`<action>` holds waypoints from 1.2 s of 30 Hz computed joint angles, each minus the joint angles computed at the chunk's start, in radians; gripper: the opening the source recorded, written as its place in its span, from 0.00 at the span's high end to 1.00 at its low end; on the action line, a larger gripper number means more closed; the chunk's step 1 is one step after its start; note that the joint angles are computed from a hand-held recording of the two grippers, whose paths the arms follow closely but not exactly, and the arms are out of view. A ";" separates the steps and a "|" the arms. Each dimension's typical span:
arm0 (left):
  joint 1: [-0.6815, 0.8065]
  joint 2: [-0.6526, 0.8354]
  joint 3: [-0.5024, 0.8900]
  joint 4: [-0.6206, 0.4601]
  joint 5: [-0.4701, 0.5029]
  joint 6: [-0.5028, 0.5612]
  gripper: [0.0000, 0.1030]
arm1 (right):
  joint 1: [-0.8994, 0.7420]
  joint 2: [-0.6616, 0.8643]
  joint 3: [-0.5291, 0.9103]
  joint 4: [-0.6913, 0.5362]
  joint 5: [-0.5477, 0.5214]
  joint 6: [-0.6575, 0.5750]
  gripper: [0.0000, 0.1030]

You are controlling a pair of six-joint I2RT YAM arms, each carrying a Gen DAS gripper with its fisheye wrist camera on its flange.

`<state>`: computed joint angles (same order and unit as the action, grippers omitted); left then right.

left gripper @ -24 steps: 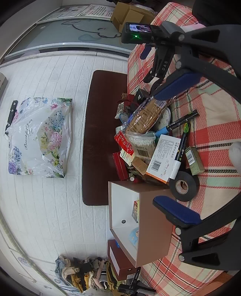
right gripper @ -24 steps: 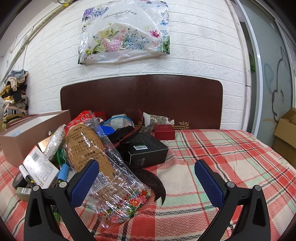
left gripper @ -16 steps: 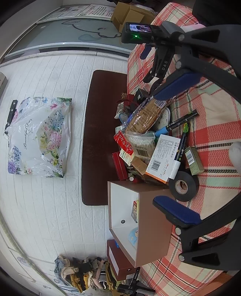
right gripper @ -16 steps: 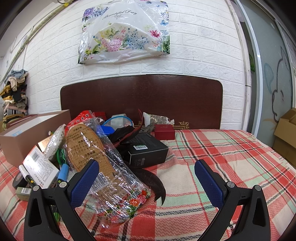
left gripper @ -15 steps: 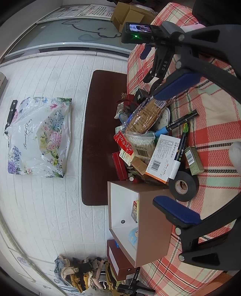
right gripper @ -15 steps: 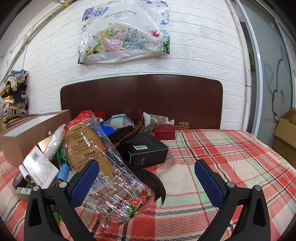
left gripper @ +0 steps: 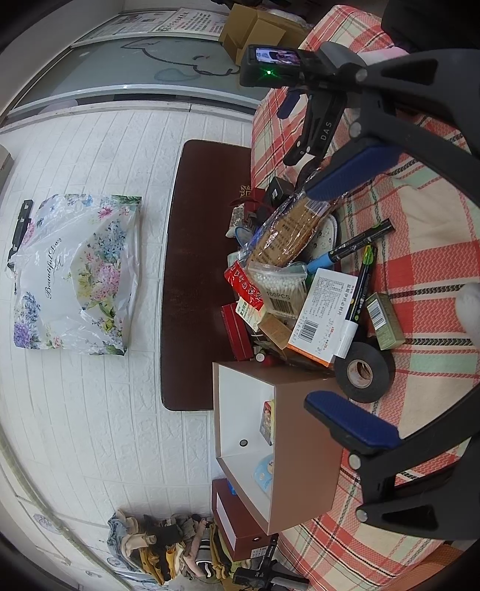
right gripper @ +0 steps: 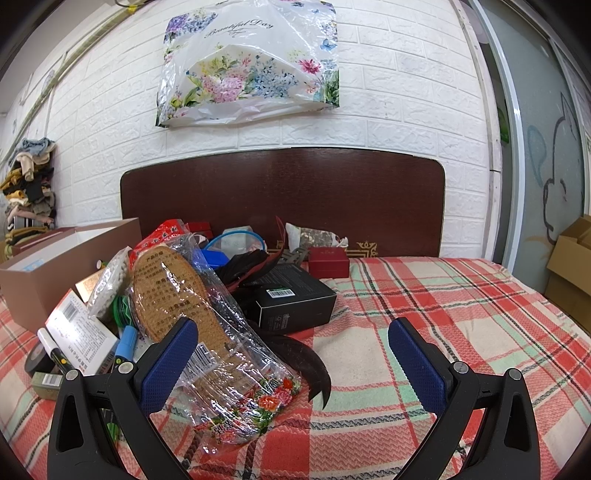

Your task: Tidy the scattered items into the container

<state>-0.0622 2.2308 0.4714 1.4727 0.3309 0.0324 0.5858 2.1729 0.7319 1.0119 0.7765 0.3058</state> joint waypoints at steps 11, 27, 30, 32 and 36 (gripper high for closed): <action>0.003 -0.006 0.001 -0.017 0.004 0.005 0.00 | -0.002 -0.001 -0.003 0.003 -0.002 -0.001 0.00; -0.001 0.004 0.058 -0.103 0.020 0.014 0.00 | -0.006 0.000 -0.006 0.009 -0.010 0.003 0.00; -0.003 0.006 0.094 -0.172 0.048 0.026 0.00 | -0.012 0.005 -0.005 0.015 -0.022 0.002 0.00; -0.008 0.005 0.127 -0.245 0.062 0.040 0.00 | -0.011 0.006 -0.003 0.009 -0.027 0.007 0.00; -0.036 0.022 0.210 -0.394 0.043 0.065 0.00 | -0.022 -0.007 0.022 -0.074 -0.068 0.032 0.00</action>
